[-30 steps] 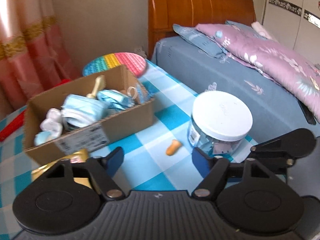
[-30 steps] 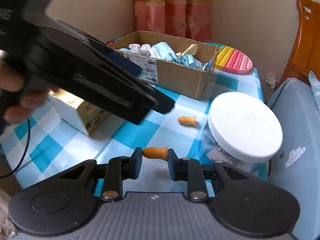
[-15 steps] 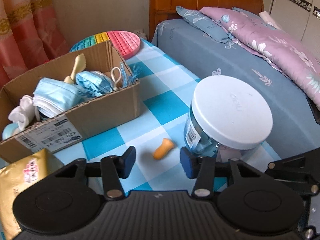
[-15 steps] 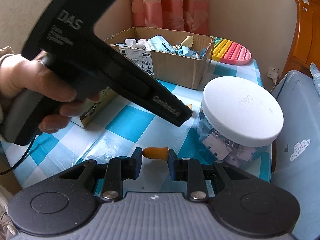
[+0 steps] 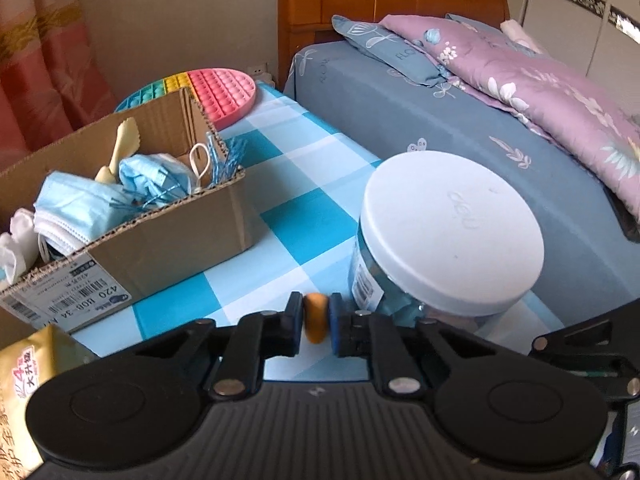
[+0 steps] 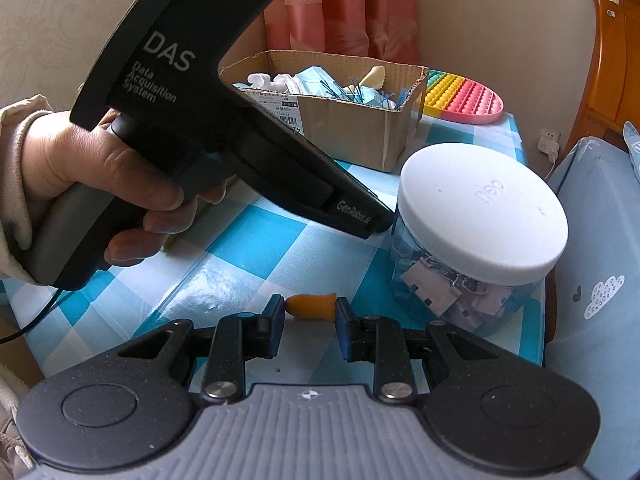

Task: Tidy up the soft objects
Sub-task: 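Close the left gripper on the second orange earplug while the right holds its earplug, then carry both earplugs over the box and open both grippers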

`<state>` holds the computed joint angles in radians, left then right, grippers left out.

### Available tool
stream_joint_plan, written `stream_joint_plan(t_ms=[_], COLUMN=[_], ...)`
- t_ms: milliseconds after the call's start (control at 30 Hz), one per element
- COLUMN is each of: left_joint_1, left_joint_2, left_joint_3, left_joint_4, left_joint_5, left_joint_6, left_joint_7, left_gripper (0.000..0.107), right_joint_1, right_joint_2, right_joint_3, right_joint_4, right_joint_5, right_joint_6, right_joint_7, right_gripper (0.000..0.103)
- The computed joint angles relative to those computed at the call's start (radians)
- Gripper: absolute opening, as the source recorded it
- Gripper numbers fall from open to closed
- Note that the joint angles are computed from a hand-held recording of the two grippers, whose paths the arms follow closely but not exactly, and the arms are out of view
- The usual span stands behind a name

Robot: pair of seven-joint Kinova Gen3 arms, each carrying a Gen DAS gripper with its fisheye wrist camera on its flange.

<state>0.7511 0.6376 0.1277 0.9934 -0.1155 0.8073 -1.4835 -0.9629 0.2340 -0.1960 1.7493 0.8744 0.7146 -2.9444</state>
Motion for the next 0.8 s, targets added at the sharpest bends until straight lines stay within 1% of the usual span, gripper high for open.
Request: stream_joint_plan(t_ms=[67,400,633,800], left_joint_1=[0.001,-0.009,-0.030,-0.054], left_joint_2=[-0.006,-0.050,-0.120,-0.168], left_joint_3=[-0.002,0.006,0.020,0.010], left_joint_4=[0.010,0.045,0.105,0.122], left_joint_5=[-0.001,-0.002,0.006,-0.006], left_joint_6=[-0.008,0.004,-0.013,-0.034], left_joint_7=[0.002,-0.002,-0.011,0.004], left_gripper=[0.012,0.011,0.011,0.011], right_joint_1=[-0.001,-0.008,-0.007,-0.010], right_joint_2=[0.000,-0.011,-0.025,-0.025], right_joint_3=[-0.001,-0.008,-0.020,-0.025], right_joint_4=[-0.001,-0.006,-0.021,-0.041], right_joint_5=[-0.001,0.005,0.021,0.042], right_joint_6=[0.004,0.026,0.048,0.053], right_joint_7=[0.003,-0.011,-0.008,-0.008], right_gripper=[0.031,0.031,0.031,0.031])
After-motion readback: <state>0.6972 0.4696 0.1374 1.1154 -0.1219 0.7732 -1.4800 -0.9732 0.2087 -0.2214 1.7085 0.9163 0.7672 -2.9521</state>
